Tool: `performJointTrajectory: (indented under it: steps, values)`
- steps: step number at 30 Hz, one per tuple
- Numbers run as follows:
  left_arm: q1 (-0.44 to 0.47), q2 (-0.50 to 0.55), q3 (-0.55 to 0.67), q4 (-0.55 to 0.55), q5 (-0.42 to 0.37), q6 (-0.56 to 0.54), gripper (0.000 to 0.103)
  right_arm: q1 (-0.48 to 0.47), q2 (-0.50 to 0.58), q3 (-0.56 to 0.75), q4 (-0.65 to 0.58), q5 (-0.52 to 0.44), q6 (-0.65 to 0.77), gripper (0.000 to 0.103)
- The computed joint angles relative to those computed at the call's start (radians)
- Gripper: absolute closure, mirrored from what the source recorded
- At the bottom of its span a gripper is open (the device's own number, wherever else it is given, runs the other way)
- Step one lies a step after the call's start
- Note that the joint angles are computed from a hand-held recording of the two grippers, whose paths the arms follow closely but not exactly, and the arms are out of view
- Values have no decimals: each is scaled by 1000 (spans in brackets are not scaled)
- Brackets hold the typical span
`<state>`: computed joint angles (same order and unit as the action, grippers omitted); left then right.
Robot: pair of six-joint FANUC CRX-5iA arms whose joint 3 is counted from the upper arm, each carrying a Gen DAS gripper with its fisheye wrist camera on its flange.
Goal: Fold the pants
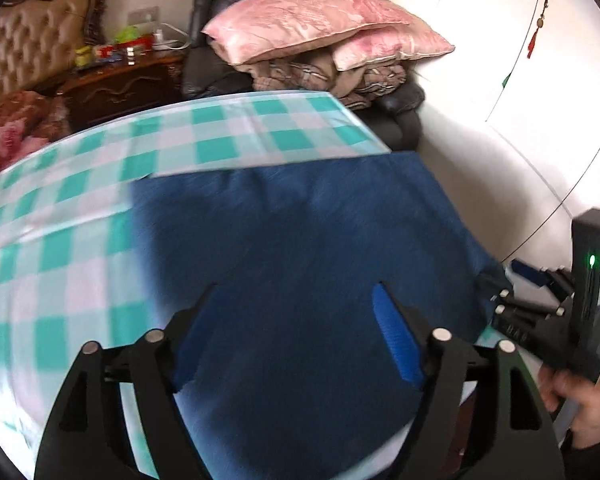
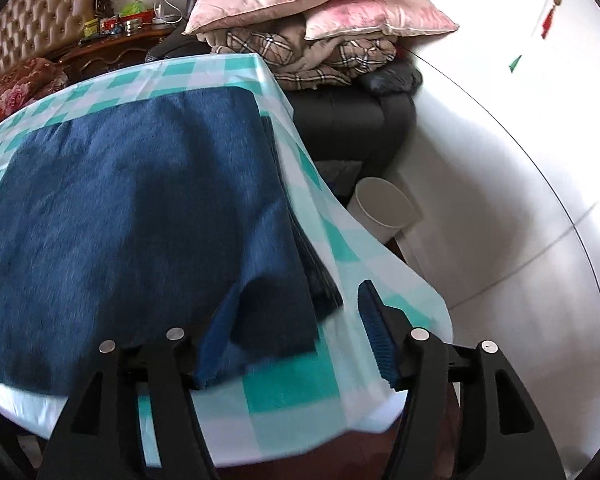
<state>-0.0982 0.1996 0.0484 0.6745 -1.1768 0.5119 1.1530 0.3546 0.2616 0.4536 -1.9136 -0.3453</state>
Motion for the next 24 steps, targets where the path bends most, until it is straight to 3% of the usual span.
performJointTrajectory:
  steps: [3,6,7,12,24]
  values:
    - [30,-71,-56,-36,33,-39,11,26,28,60,-4,-45,-25,45]
    - [61,-160,-135,-35,87,-104,2,54,65,134,15,-100,-44,37]
    - [68,-173,-144,-32,88,-108,2,62,80,160,24,-120,-49,36]
    - [127,-184,-137,24,-57,-111,2,96,138,274,61,-165,-85,36]
    - [126,-208,-138,9,-22,-67,2,103,200,390,119,-233,-60,36]
